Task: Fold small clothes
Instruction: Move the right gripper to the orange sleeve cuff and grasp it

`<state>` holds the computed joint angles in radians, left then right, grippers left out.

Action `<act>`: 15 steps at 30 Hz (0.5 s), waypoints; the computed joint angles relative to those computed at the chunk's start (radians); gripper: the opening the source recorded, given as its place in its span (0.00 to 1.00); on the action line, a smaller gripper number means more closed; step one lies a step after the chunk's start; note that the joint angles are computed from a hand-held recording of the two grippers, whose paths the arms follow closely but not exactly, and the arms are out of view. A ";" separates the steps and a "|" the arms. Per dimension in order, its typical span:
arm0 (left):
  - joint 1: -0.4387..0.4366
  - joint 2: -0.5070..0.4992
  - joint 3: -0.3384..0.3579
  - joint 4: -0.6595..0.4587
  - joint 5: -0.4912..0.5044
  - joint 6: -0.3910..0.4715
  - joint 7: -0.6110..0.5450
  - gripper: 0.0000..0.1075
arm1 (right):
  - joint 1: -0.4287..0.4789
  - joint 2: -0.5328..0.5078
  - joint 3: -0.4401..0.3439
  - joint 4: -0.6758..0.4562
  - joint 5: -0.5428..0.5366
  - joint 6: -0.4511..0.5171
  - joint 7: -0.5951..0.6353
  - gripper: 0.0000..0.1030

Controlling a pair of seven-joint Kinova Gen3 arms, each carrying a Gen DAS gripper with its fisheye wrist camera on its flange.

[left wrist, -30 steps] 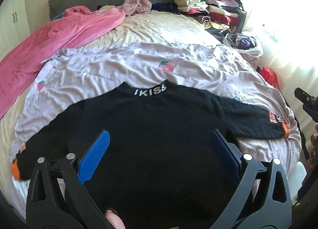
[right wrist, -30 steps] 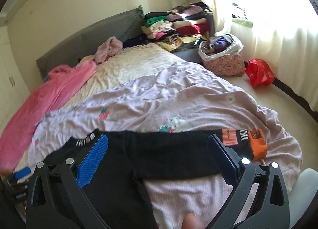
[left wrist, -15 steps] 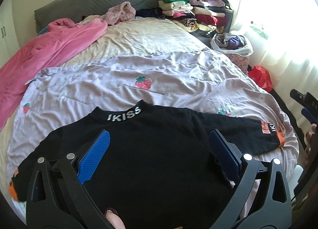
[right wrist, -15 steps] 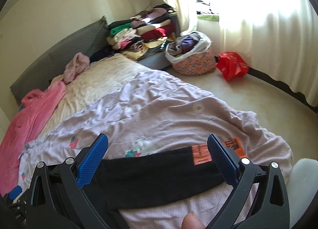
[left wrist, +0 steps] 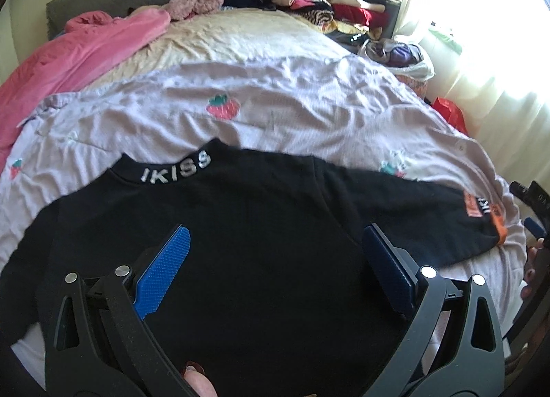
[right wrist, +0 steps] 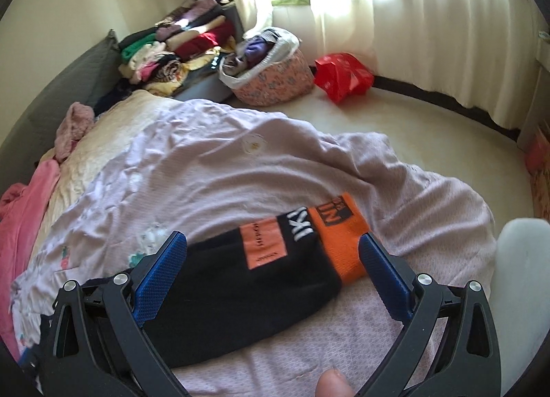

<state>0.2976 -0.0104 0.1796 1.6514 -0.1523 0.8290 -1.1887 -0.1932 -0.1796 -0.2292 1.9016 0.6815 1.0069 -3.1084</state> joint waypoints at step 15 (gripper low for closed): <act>-0.007 0.015 -0.014 0.114 0.071 -0.095 -0.057 0.87 | 0.047 0.050 0.081 0.079 -0.059 -0.107 0.033 0.96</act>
<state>0.2907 0.0049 0.1661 1.7659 -0.0810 0.7337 -1.2458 -0.1462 -0.1297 -0.1484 1.9801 0.6225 0.8996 -3.0757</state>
